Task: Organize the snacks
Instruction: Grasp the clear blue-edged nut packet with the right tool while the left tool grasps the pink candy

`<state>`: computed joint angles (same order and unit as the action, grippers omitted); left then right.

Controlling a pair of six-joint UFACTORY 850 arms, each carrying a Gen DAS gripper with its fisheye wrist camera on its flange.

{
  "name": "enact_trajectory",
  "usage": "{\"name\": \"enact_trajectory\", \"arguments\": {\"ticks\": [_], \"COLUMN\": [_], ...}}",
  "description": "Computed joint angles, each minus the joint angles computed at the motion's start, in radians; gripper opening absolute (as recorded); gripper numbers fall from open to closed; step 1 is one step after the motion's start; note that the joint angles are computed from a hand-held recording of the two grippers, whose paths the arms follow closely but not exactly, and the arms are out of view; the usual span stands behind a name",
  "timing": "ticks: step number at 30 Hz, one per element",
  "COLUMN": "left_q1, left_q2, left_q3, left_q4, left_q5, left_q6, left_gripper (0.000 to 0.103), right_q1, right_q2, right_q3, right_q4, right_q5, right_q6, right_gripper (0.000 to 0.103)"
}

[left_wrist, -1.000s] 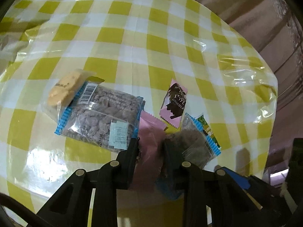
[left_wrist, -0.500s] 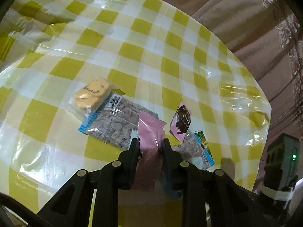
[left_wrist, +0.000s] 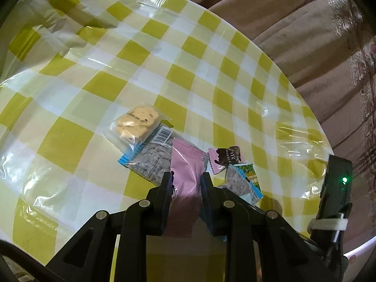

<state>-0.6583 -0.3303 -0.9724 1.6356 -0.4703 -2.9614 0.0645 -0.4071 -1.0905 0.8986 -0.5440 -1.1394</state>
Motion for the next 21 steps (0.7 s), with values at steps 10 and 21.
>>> {"name": "enact_trajectory", "arguments": {"ticks": [10,21], "left_q1": [-0.005,-0.014], "left_q2": [0.012,0.021], "left_q3": [0.019,0.031], "left_q4": [0.037,0.06], "left_q5": [-0.021,-0.036], "left_q6": [-0.06,-0.09], "left_gripper": [0.026,0.026], "right_q1": [0.098,0.056], "right_q2": [0.017,0.047], "right_q3": [0.032,0.057], "right_q4": [-0.21,-0.149], "right_q5": [0.231,0.177], "right_q6": [0.174,0.061], "right_gripper": [0.084,0.058]}}
